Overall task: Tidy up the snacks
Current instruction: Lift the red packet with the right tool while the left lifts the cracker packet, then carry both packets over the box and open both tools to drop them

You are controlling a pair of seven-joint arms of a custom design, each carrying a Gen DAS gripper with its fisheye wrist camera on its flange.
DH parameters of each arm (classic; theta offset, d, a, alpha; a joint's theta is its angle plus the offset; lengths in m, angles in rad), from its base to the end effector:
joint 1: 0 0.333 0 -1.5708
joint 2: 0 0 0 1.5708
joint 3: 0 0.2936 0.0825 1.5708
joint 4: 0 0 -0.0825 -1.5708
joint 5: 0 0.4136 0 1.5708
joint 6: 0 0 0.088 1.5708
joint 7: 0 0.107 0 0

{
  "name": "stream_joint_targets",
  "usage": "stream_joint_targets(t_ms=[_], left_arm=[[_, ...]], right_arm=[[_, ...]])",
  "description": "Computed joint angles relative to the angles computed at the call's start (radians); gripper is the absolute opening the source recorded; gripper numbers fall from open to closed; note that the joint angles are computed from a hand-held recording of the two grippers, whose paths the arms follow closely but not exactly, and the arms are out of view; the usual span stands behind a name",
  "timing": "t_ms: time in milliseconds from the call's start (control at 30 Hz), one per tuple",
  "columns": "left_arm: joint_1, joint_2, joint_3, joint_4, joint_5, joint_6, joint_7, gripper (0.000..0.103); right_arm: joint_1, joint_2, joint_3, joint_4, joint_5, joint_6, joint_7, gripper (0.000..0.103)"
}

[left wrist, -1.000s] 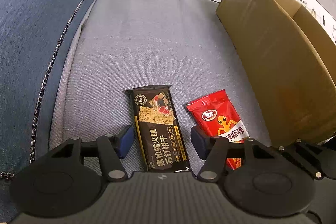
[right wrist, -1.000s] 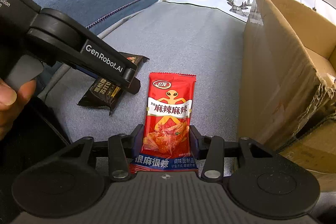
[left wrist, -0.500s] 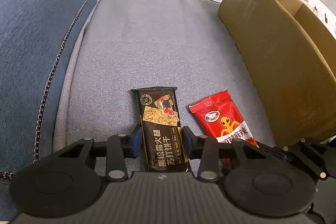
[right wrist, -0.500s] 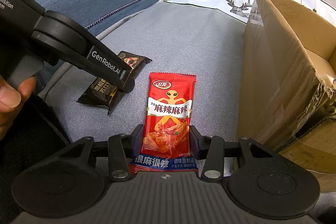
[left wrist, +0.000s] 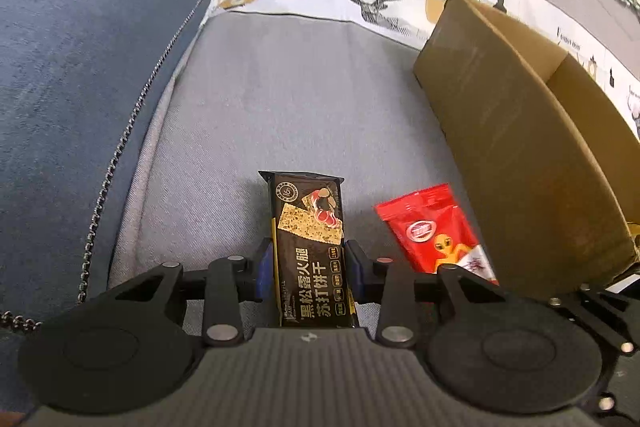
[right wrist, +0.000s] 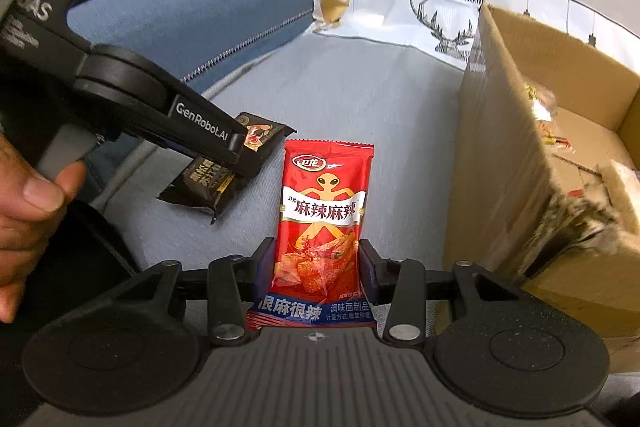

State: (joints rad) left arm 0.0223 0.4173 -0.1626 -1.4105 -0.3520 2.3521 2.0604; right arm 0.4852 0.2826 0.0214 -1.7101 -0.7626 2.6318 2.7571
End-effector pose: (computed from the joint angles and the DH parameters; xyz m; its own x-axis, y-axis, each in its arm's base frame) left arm 0.7394 -0.0880 0.4985 -0.4405 -0.8870 0.1386 -0.7625 0.2881 -0.5793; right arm 0.6079 0.3552 0.4584 -0.0759 -0.9902 -0.1171 -0.6775 0.1374 -0.7226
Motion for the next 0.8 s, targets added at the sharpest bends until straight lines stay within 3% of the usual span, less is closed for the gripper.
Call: stream_joint_targets(t_ms=[300, 500, 800], left_arm=[[0.009, -0.027, -0.006, -0.044, -0.031, 0.044, 0.023, 0.041], [0.043, -0.072, -0.026, -0.103, -0.141, 0.083, 0.084, 0.041], [0.070, -0.217, -0.042, -0.268, -0.420, 0.119, 0.284, 0.041]], right_arm=[[-0.004, -0.101, 0.001, -0.084, -0.135, 0.025, 0.118, 0.044], [-0.031, -0.195, 0.019, -0.150, -0.294, 0.074, 0.247, 0.044], [-0.176, -0.417, 0.072, -0.296, -0.693, 0.126, 0.524, 0.044]])
